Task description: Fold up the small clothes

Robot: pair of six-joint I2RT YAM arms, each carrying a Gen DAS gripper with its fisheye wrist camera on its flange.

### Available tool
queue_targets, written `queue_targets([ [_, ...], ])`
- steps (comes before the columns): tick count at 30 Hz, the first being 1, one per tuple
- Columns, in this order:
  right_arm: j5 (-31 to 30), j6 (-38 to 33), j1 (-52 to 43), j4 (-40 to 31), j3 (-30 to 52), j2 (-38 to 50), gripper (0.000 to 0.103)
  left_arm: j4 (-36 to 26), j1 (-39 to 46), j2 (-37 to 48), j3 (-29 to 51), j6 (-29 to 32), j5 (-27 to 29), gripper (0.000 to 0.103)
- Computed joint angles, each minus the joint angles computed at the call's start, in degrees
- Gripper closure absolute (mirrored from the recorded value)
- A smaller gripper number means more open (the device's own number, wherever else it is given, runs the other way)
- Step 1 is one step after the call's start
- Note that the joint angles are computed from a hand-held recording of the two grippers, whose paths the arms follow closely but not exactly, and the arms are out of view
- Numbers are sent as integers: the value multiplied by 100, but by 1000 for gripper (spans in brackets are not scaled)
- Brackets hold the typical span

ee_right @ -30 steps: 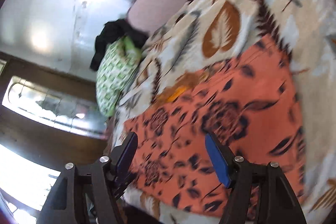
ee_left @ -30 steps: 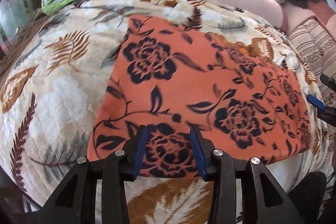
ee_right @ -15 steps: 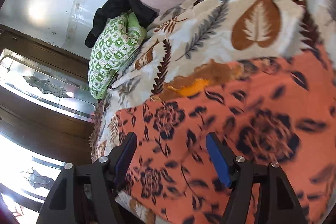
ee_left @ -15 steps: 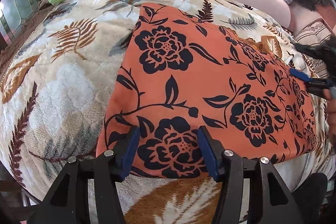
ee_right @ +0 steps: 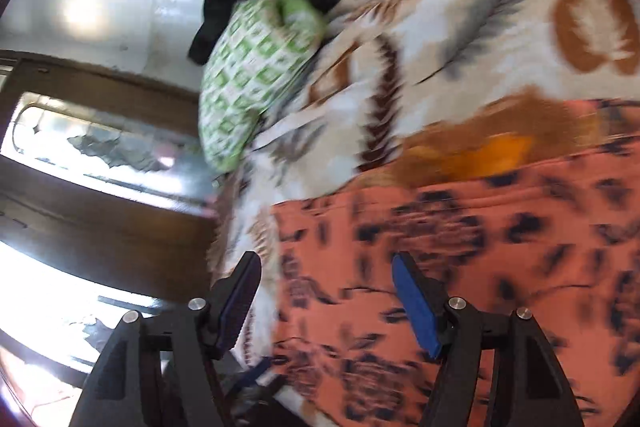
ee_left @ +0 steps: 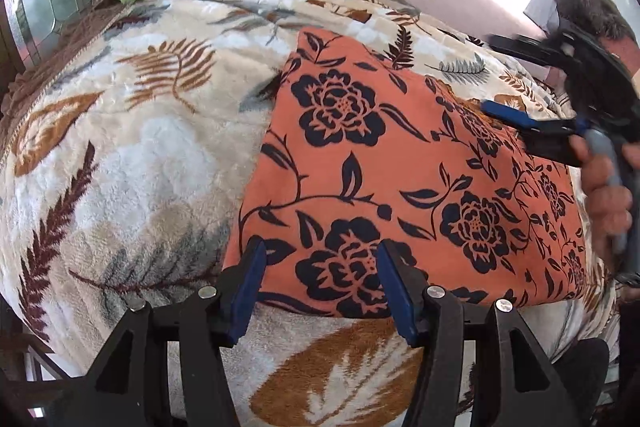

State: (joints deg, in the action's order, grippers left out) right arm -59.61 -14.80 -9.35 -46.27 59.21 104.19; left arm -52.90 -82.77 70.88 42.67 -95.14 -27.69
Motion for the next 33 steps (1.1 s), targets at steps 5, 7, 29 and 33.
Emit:
queue_targets([
  [5,450,2251,897,2095,-200,909,31,-437,-636,-279,52,-522,-370,45],
  [7,454,2249,970,2230,-384,566,30,-675,-924,-390,35,-891,-528,45],
  [29,-71,-2249,-1773,-1790,-1381,-1054,29,-834,-751,68,885,-562,-859,45],
  [33,937,-4164,-3989,-2632,-1275,271,29,-647,-555,607,1331,28,-905,45],
])
